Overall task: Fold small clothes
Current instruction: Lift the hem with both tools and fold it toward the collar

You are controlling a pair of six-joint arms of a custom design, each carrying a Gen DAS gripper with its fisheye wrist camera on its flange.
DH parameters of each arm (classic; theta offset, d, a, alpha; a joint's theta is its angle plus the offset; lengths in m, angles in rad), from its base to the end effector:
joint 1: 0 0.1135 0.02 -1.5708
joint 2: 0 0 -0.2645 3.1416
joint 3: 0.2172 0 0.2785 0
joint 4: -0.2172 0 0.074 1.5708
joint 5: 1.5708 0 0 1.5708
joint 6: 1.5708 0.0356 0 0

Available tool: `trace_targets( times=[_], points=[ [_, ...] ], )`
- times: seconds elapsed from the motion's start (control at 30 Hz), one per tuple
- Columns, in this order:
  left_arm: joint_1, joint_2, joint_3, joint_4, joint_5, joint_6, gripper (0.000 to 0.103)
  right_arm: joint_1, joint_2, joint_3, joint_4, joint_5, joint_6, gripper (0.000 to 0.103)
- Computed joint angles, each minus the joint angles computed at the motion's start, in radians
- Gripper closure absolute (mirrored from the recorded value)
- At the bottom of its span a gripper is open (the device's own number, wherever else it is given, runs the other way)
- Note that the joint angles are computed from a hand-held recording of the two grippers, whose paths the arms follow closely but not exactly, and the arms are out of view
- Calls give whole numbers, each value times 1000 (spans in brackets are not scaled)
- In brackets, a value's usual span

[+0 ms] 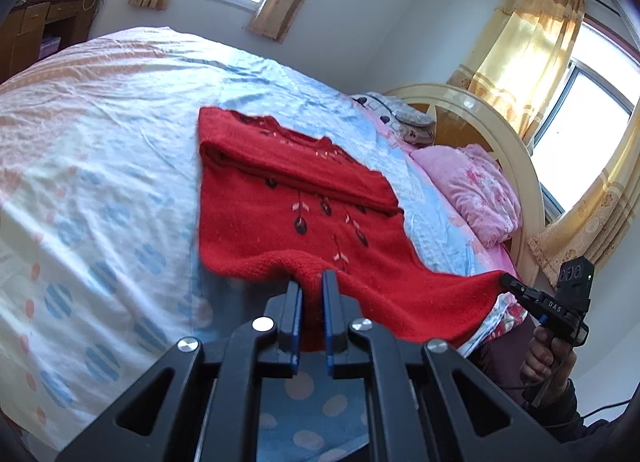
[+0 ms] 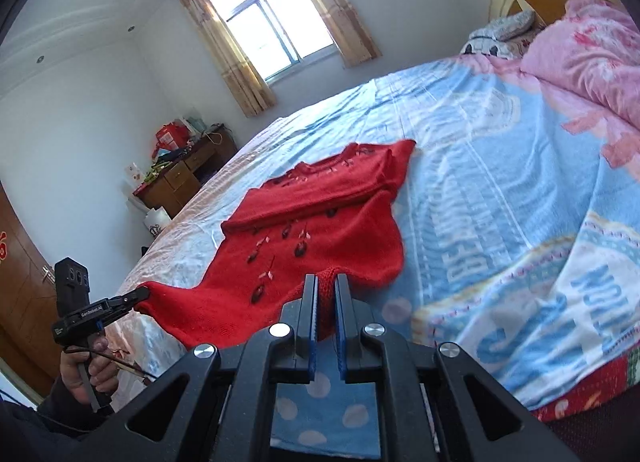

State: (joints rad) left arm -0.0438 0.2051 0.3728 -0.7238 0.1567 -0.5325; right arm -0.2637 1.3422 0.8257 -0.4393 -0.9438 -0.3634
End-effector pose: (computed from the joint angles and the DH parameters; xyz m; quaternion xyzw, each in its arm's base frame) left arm 0.1115 -0.0104 0.2143 -0.1739 0.8547 -0.2032 0.4450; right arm 0.2787 -0.0454 0.2115 -0.1797 0.8410 0.3290 0.3901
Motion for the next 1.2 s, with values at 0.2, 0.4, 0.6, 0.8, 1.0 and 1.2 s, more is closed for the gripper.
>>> trace_targets(
  times=[0.2,0.4,0.6,0.8,1.0,1.2],
  points=[
    [113,46,28,50,77,51,94,38,12,26,84,16,90,96],
    [187,174,45,181,141,73,94,86,55,87,169,50,187,96],
    [239,364,102,330,195,81,94,127,139,187,230,91,278,96],
    [279,519,139,445,236,88,94,169,231,292,246,136,311,96],
    [334,657,200,512,285,101,94,224,334,412,239,194,320,96],
    [375,857,302,584,284,134,94,284,476,617,209,242,378,96]
  ],
)
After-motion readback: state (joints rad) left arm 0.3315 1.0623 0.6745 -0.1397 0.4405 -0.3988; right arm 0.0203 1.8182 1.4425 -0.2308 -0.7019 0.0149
